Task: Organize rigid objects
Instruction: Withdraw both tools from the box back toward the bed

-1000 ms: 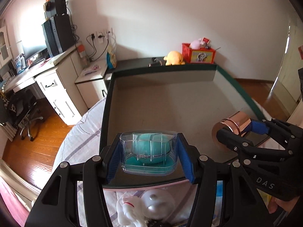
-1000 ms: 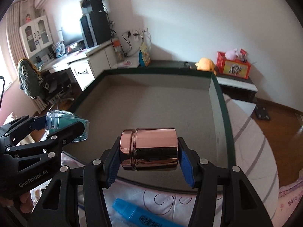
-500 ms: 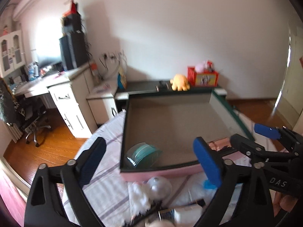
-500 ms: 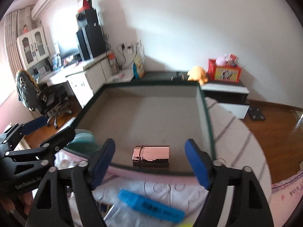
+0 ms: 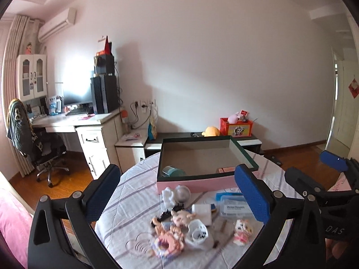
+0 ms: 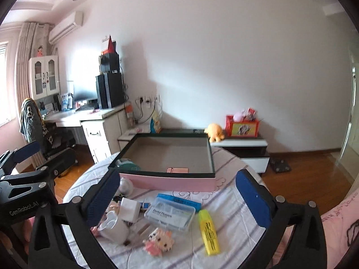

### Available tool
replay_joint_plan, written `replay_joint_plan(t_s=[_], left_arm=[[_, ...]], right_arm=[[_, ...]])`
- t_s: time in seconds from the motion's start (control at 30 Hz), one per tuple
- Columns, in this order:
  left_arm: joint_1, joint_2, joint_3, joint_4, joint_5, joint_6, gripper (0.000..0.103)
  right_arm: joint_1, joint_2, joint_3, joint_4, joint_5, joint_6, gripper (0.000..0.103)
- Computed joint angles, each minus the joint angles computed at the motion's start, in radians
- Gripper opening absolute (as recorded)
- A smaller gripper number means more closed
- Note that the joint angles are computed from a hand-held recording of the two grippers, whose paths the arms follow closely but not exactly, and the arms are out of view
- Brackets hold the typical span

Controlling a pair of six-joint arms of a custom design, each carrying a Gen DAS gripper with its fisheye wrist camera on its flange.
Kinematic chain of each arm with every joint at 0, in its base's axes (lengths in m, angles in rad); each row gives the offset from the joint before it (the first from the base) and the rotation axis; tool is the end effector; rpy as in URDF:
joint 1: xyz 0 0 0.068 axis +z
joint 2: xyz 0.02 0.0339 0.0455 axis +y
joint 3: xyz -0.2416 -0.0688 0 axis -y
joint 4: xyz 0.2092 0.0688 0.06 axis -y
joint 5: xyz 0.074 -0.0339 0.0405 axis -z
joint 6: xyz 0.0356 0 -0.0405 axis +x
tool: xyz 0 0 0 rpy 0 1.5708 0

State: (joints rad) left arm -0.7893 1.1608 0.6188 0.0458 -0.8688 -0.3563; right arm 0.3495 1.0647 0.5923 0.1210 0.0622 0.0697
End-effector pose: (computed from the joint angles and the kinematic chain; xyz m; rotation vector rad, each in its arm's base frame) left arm 0.1737 -0.1364 0.2324 -0.1002 1.8824 0.1218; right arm 0.2068 0.0730 0.2453 -0.2273 1.9143 0.2214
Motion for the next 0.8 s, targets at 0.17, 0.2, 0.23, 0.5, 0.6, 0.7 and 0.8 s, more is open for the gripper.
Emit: replay_joint_plan(t_s=[0.17, 0.2, 0.23, 0.5, 0.6, 0.7, 0.8], left_arm=[[-0.15, -0.078, -0.022, -0.103, -0.149, -0.091, 0.103], [-0.18, -0.094, -0.022, -0.133, -0.181, -0.109, 0.103], [-0.209, -0.101, -0.016, -0.167, -0.216, -0.133, 0.103], [-0.347, -0.149, 0.013, -0.355, -0.363, -0.271, 0.103], [-0.379, -0.149, 0.026, -0.405, -0.395, -0.311, 0.103], [-0.408, -0.136, 0.048, -0.468, -0.423, -0.368, 0.103], [-0.414, -0.133, 0.049, -0.477, -0.428, -0.378, 0.103]], right_arm=[[0.083, -0.203, -0.083, -0.089, 0.092, 0.027, 0.103], [0.093, -0.23, -0.089, -0.106, 0.098, 0.031, 0.103], [0.107, -0.264, -0.094, -0.129, 0.112, 0.034, 0.103], [0.204, -0.396, -0.104, -0.225, 0.209, 0.044, 0.103], [0.237, -0.424, -0.103, -0.248, 0.243, 0.05, 0.103], [0.262, -0.448, -0.104, -0.267, 0.268, 0.054, 0.103], [0.265, -0.457, -0.106, -0.275, 0.271, 0.053, 0.103]])
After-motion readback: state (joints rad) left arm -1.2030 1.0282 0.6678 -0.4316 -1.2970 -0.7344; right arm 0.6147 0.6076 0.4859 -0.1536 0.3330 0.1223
